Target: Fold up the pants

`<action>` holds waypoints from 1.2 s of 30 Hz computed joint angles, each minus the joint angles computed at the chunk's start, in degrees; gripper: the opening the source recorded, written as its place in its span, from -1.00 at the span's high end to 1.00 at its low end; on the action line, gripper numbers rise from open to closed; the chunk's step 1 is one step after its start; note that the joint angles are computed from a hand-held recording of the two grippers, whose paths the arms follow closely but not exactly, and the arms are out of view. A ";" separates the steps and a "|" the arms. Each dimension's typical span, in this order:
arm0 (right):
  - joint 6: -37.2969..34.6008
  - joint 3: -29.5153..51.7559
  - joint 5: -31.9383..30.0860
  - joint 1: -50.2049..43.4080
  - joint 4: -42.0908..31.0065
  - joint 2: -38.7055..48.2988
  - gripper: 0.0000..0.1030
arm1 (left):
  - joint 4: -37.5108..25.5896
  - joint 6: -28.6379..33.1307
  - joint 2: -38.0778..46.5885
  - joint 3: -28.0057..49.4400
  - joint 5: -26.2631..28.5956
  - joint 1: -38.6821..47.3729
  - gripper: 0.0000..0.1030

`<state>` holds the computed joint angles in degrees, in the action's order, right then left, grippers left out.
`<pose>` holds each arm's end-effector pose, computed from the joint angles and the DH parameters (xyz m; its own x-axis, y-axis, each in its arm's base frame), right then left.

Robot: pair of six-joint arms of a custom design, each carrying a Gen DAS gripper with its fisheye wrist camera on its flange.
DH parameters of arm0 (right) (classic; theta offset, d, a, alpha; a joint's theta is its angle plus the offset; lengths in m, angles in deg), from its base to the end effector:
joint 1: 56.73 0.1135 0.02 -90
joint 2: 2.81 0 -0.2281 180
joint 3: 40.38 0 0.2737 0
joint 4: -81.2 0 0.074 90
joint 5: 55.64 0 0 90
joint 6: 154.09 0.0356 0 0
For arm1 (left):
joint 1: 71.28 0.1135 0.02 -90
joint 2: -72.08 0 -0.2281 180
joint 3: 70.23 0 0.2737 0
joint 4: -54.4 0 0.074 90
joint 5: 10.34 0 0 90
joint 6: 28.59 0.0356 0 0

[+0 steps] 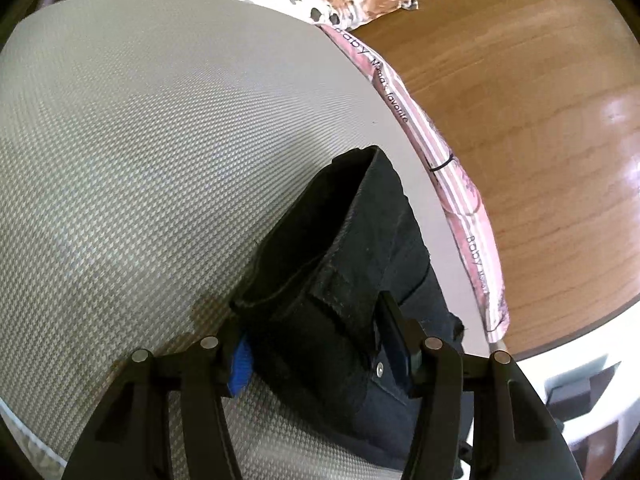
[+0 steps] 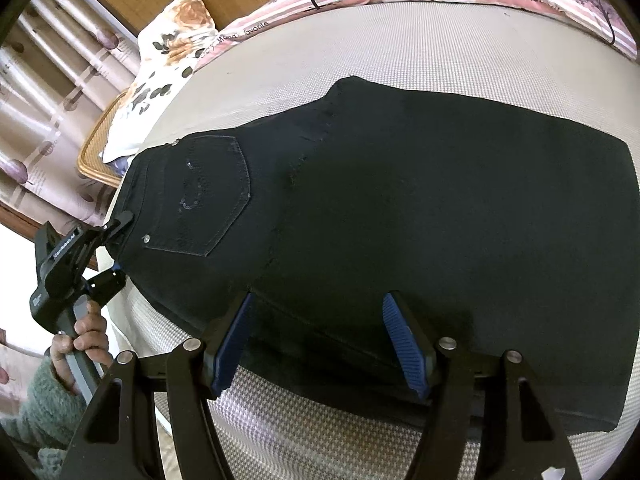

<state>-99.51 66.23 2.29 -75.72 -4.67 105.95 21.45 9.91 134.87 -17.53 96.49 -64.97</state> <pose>0.3565 -0.1027 0.2151 -0.9199 -0.2028 -0.3357 -0.3371 0.8463 0.4124 0.2637 0.0188 0.1946 -0.5046 -0.8094 -0.3003 -0.4655 0.5480 -0.6950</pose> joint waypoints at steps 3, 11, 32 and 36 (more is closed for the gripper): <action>0.30 0.11 0.13 -0.06 0.12 -0.11 -0.24 | -0.58 1.40 2.80 2.21 -2.10 -1.40 -0.07; 1.94 0.68 -0.38 -1.07 0.31 -0.15 -0.24 | -5.25 5.25 5.47 6.01 -5.71 -3.06 0.22; 5.88 9.56 -6.82 -10.80 -1.30 4.74 -0.24 | -25.24 15.28 16.79 34.93 -28.66 -21.82 0.47; 6.97 12.93 -8.49 -13.33 -1.79 6.38 -0.24 | -25.87 16.66 21.32 42.59 -28.33 -25.79 0.48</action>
